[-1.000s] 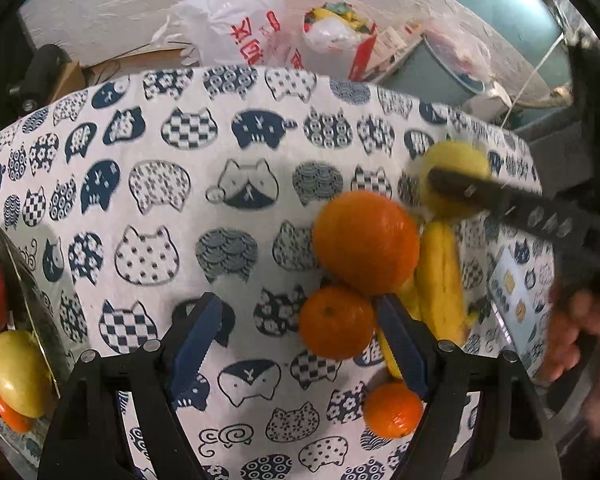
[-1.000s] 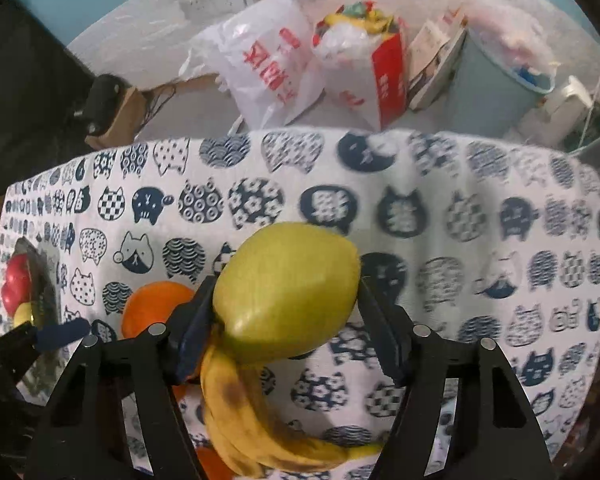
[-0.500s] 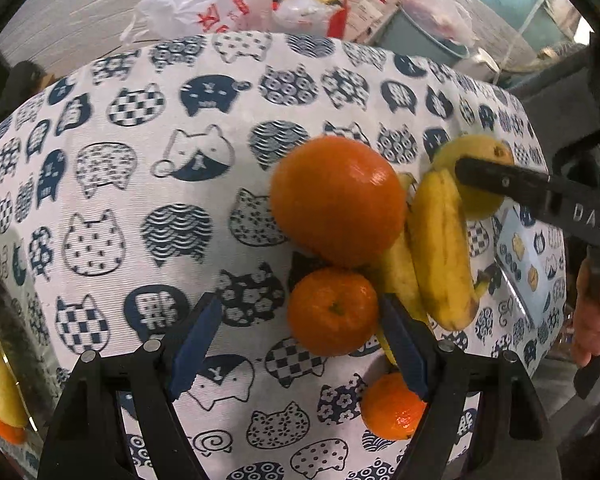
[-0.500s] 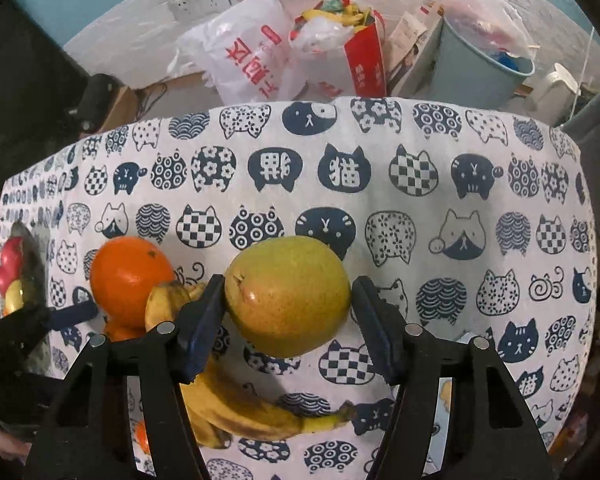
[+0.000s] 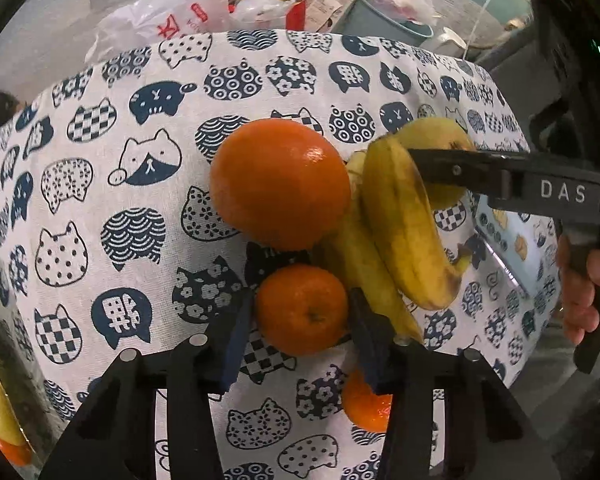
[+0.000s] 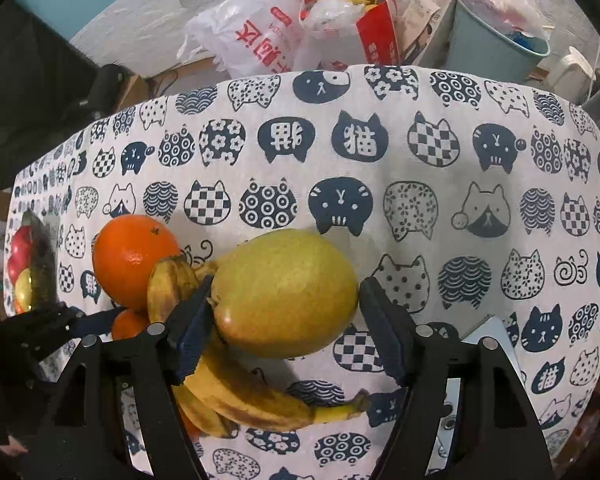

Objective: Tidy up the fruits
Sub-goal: 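Carry the pear toward the green plate with the right tool while the left tool carries the mandarin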

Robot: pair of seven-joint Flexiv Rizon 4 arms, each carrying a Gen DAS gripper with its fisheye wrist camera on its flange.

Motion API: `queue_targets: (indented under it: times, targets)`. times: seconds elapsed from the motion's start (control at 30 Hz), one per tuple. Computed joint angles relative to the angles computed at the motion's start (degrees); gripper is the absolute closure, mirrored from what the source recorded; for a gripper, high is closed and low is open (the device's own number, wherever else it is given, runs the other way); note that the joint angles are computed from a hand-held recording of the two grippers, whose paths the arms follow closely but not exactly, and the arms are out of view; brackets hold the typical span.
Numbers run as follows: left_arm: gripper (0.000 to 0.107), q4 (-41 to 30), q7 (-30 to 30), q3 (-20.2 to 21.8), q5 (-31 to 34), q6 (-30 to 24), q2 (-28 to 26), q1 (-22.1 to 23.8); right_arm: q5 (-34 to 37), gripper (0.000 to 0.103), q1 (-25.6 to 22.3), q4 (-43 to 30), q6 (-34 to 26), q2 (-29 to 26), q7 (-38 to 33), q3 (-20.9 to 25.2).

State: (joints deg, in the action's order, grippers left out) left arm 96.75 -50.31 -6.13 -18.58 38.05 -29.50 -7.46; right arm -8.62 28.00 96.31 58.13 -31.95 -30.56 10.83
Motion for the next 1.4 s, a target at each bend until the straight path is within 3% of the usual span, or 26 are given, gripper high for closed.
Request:
queue_targets:
  times: [0.27, 0.7, 1.07, 1.4]
  targets:
    - [0.060, 1.12, 0.58, 0.57, 1.46, 2.91, 0.84, -0.15, -2.96, 0.033, 1.68, 0.33, -1.85, 0.73, 0.23, -1.15]
    - [0.060, 4.50, 3.19, 0.20, -2.60, 5.94, 5.77, 2.18, -11.43, 0.037, 4.84, 0.57, -1.86, 3.89, 4.03, -3.08]
    - [0.060, 8.00, 6.18, 1.44, -7.68, 6.61, 10.99, 4.38, -15.17, 0.038, 7.12, -2.56, -1.49, 3.79, 4.32, -2.92]
    - [0.060, 9.77, 7.41, 3.34, -9.19, 7.71, 13.53, 6.60, -13.95, 0.038, 8.82, -9.48, -0.83, 0.43, 0.74, -1.74]
